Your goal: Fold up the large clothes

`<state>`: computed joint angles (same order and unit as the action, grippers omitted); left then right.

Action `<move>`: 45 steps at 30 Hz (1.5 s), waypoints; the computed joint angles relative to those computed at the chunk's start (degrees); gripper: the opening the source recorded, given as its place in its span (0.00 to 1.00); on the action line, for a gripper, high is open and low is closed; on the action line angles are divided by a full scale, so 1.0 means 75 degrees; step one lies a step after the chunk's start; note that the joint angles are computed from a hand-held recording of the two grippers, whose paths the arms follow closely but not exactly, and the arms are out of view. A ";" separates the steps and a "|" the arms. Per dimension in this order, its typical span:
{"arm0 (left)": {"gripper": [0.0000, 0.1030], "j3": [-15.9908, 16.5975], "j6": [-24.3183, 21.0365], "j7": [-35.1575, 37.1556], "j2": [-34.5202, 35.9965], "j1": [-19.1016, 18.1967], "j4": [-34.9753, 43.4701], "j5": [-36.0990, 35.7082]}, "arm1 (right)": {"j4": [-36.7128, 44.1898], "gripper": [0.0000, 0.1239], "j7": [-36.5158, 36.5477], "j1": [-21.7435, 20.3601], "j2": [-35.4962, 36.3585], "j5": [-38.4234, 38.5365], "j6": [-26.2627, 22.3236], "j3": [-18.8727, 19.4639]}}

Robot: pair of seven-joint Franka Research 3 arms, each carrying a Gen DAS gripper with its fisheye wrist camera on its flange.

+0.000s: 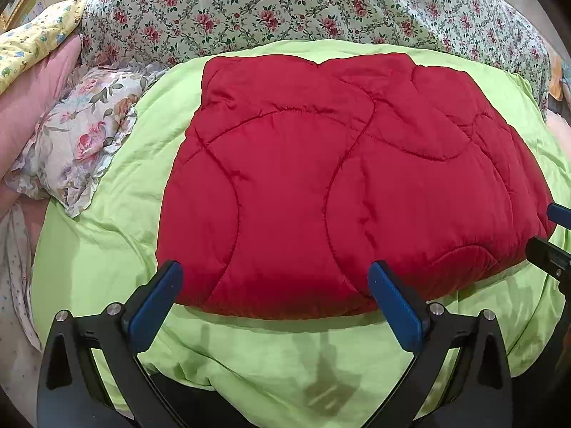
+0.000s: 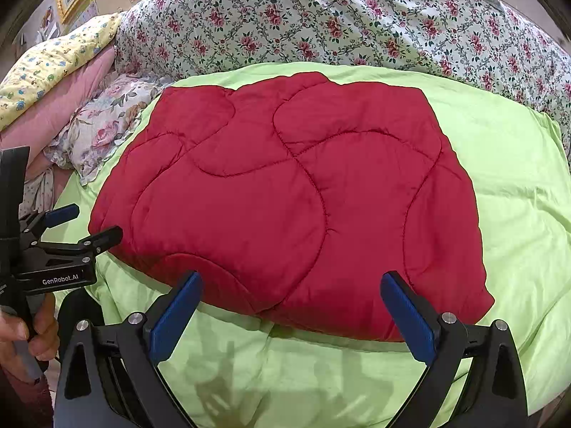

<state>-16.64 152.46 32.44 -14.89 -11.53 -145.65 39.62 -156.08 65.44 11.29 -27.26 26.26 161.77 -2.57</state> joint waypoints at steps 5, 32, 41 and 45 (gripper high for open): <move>1.00 0.0001 0.0023 -0.0011 0.0008 -0.0015 0.0012 -0.0042 | 0.0004 0.81 0.0011 -0.0002 -0.0003 -0.0012 -0.0003 -0.0001; 1.00 -0.0033 0.0083 -0.0295 0.0072 0.0029 0.0092 0.0325 | 0.0022 0.81 0.0054 -0.0010 -0.0009 -0.0043 -0.0014 -0.0014; 1.00 -0.0014 0.0154 -0.0292 0.0097 0.0054 0.0092 0.0381 | 0.0041 0.81 0.0028 -0.0029 0.0014 -0.0025 -0.0019 0.0003; 1.00 -0.0017 0.0142 -0.0294 0.0104 0.0048 0.0102 0.0381 | 0.0036 0.81 0.0011 -0.0018 0.0011 -0.0019 -0.0017 -0.0013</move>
<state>-16.77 153.52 30.23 -14.11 -11.17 -144.89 42.48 -155.80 65.52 11.15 -27.18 26.12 161.64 -2.67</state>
